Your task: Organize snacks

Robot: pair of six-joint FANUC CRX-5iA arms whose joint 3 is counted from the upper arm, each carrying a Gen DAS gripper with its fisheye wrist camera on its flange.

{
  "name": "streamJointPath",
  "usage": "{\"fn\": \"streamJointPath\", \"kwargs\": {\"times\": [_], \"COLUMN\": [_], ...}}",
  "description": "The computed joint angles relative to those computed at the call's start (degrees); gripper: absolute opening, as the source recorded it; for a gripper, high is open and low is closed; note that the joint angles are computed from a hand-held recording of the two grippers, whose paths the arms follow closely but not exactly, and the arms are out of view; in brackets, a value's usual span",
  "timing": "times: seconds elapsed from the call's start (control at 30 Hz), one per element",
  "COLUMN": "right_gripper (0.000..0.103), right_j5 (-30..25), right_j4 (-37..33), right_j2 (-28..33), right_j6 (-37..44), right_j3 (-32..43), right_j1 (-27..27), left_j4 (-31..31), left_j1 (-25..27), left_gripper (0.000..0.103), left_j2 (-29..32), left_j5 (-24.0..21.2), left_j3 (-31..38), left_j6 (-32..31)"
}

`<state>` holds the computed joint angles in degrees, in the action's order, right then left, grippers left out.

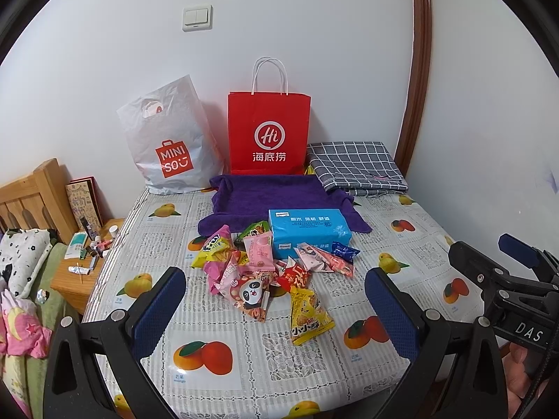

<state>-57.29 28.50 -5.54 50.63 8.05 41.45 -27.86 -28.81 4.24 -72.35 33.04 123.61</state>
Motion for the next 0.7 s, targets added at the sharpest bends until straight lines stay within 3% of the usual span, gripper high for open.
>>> {"fn": "streamJointPath", "kwargs": {"times": [0.7], "right_gripper": [0.103], "right_j5": [2.3], "right_j4": [-3.2], "right_j2": [0.9], "right_j6": [2.4], "right_j3": [0.1], "right_j1": [-1.5], "left_j4": [2.9], "left_j1": [2.5], "left_gripper": [0.103], "left_j2": [2.7], "left_j5": [1.1], "left_j3": [1.3], "left_j6": [-2.5]}}
